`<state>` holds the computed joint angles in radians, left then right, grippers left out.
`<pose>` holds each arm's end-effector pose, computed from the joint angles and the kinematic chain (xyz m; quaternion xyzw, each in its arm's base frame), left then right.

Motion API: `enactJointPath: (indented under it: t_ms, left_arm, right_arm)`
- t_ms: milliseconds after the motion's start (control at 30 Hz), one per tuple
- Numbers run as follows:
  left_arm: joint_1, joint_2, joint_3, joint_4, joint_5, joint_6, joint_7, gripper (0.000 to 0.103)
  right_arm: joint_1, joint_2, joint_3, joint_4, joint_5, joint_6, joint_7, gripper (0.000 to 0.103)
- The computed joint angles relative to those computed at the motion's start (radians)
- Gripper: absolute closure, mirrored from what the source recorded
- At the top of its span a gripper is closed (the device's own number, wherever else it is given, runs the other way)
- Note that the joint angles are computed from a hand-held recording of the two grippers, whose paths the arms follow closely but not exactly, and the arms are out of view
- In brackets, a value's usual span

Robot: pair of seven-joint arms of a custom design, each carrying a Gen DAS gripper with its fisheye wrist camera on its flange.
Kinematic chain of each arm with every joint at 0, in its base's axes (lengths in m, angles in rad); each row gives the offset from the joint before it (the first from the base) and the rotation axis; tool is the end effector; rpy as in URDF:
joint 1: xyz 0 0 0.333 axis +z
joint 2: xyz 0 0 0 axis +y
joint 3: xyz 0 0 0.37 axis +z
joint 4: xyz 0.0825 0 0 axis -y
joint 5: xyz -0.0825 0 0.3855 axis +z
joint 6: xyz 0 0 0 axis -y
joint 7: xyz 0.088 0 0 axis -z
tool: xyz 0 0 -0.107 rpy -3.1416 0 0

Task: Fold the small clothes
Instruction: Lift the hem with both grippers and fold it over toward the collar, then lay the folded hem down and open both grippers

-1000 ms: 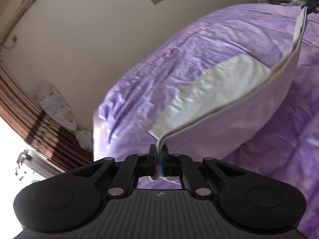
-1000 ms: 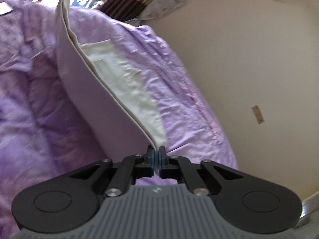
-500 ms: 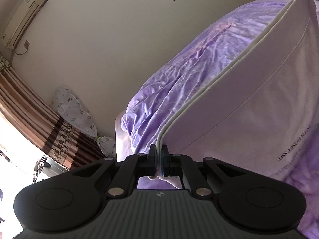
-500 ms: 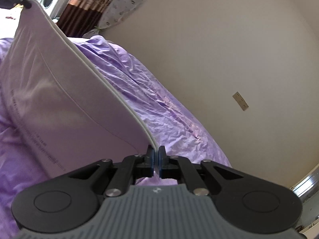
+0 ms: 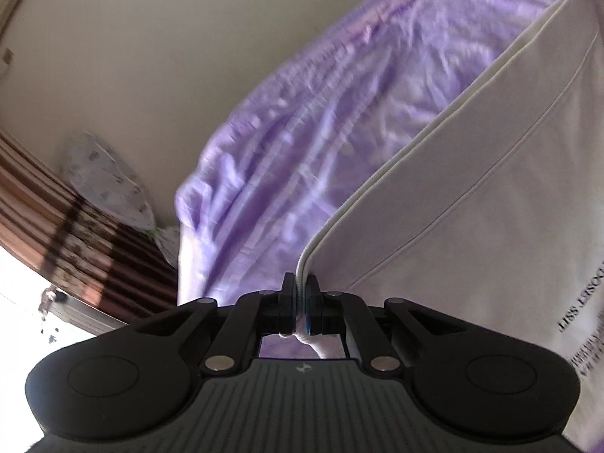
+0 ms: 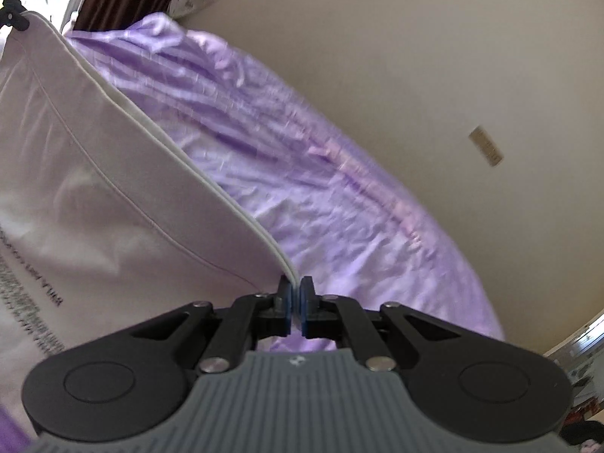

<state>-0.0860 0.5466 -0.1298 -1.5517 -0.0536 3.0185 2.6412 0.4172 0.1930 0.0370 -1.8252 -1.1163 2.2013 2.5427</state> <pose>0.7631 -0.1374 0.4908 -0.1719 0.8779 -0.1941 0.4024 0.5981 0.2555 0.5161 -0.6598 0.5954 -0.4561 0.0456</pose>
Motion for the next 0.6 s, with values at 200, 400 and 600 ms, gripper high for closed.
enactJointPath:
  t_ms: [200,400,600]
  left_arm:
    - [-0.082,0.12,0.097,0.106,0.059,-0.026,-0.068,0.099]
    - [-0.105,0.193,0.121,0.205,0.078,-0.065,-0.149,0.098]
    - [-0.062,0.205,0.058,0.222,0.081,-0.03,-0.154,0.061]
  right_arm:
    - [-0.03,0.152,-0.046,0.051,0.037,0.091,0.013,0.103]
    - [-0.019,0.212,-0.095,0.075,0.03,0.124,0.067,0.103]
    - [-0.009,0.249,-0.115,0.11,0.046,0.114,0.079,0.092]
